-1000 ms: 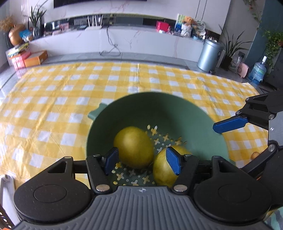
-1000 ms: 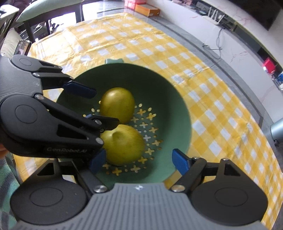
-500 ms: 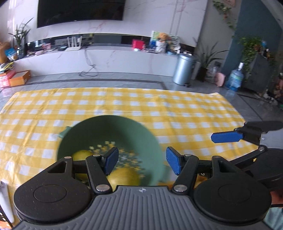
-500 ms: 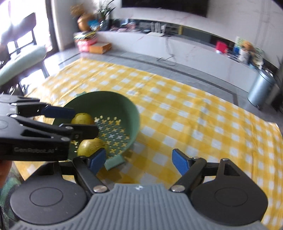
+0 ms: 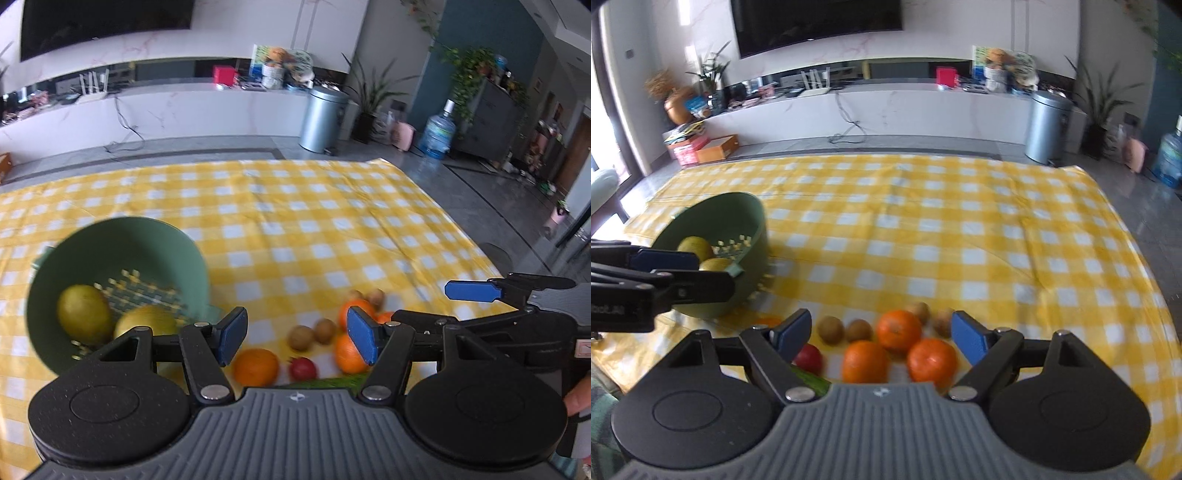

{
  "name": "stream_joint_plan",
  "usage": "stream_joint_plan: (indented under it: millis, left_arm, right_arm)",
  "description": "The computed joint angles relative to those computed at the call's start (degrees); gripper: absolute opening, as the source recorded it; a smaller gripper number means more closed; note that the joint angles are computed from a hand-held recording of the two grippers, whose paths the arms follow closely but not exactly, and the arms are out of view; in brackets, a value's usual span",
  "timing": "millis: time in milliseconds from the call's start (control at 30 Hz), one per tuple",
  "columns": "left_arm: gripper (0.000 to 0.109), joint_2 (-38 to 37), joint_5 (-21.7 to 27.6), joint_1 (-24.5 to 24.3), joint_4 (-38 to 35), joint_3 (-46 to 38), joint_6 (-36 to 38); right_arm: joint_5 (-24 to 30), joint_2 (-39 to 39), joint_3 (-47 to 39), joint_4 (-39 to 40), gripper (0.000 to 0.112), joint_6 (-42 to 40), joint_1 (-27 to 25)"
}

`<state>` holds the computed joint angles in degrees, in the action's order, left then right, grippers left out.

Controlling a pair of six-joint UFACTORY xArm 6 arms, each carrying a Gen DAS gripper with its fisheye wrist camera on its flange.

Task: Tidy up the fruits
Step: 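Grasp an orange with the left tool while the right tool grasps another orange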

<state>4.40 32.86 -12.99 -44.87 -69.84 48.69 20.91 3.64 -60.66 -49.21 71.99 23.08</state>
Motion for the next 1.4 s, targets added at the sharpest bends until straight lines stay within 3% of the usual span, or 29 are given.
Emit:
stream_joint_plan:
  millis: [267,500,833,1033,1400]
  left_arm:
    - [0.073,-0.47,1.22,-1.95,-1.22,2.59,2.44]
    - [0.073,0.82,-0.47,-3.46,1.18,3.35,1.78]
    - [0.071,3.76,-1.35,-6.19,0.74,2.98,3.41]
    - [0.066,6.48,-3.75,-7.92,4.97,1.78,-0.25]
    - [0.066,9.96,-2.85,-8.5,8.61,-1.04,-6.04]
  right_arm:
    - [-0.25,-3.56,7.07,1.4,0.08,3.24,-2.52]
    - [-6.01,-3.82,10.47,3.82,0.079,5.27,-4.85]
    - [-8.49,-0.73,9.38,10.75,0.057,1.94,-5.58]
    - [-13.88,2.36,8.93,20.05,0.055,-3.2,-6.25]
    - [-10.8,6.3,5.56,28.86,0.051,-6.29,-5.84]
